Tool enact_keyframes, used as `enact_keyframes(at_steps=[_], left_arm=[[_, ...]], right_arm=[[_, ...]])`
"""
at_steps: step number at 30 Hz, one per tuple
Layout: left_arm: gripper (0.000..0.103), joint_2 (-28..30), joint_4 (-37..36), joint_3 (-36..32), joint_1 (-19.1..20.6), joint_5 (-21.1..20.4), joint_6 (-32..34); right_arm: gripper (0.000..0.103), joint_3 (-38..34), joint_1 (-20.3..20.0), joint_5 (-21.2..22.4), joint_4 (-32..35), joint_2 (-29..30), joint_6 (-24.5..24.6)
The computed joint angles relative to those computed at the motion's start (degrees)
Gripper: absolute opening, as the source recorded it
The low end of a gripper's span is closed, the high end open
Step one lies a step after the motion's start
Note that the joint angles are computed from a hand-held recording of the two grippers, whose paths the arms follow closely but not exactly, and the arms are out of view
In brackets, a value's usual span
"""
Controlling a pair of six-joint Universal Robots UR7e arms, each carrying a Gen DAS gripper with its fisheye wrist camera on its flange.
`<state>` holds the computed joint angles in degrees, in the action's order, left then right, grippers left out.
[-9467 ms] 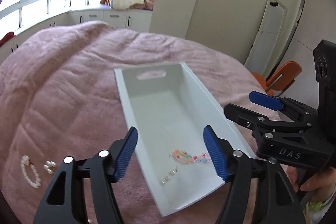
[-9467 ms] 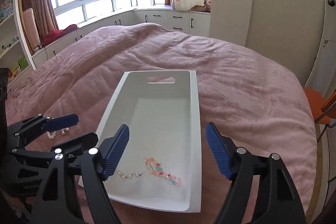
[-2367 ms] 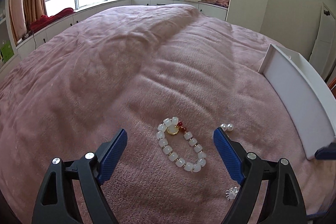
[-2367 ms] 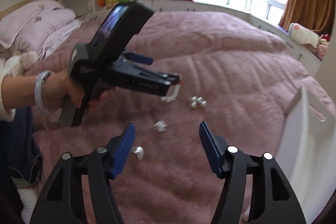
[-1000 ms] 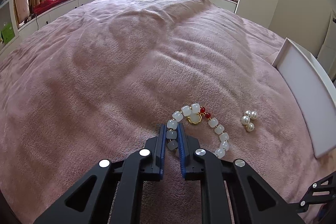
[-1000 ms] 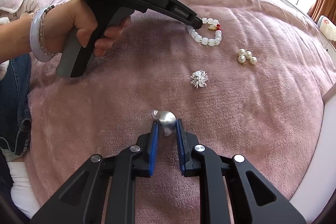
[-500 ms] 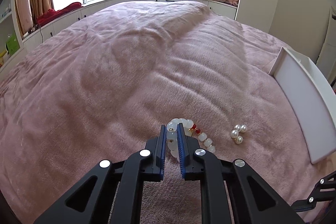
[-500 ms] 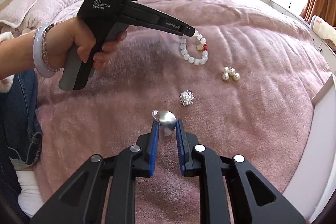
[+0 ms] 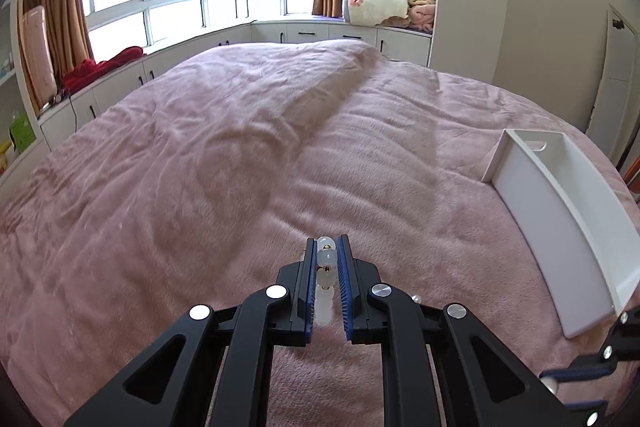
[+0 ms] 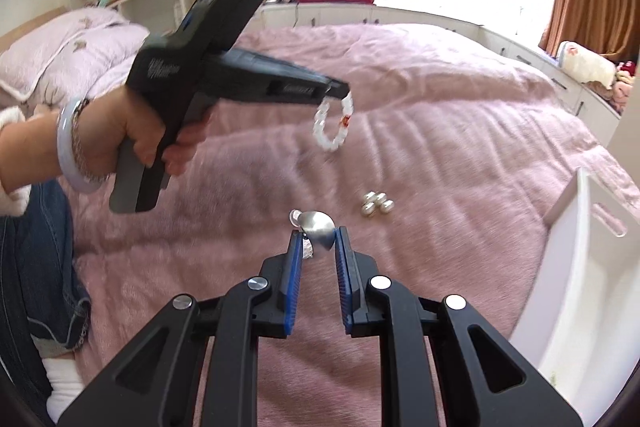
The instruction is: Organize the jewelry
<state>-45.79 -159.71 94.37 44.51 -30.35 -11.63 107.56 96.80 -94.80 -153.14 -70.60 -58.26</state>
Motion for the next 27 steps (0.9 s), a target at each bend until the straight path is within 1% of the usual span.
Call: enact_keyframes(at_steps=[5,8,12,18,27], left_arm=[[0.015,1.3,0.9,-2.2,-1.2,-0.1,1.6],[0.015,2.7,0.7,-3.8,-2.0,0.6,3.7],[0.015,4.0,0.9,-6.0,-2.8,0.2,5.0],[0.015,6.9,1.4,-10.2,-3.9,-1.2,7.3],[0.015,13.3,3.0,-18.7,-5.9,-3.7,10.8]], right_arm=[[0.017,-1.3,-0.4,1.5,-1.2,-1.0,1.4],[0.017,-1.7,-0.9,2.4,-1.5,-1.7,2.1],[0.017,-1.7,-1.8,3.9,-2.0,-3.1,3.1],[0.017,-2.3,-3.4,5.6,-3.1,-5.1,4.8],[0.017,-2.7,-7.0,7.3,-6.5,-8.4,7.9]])
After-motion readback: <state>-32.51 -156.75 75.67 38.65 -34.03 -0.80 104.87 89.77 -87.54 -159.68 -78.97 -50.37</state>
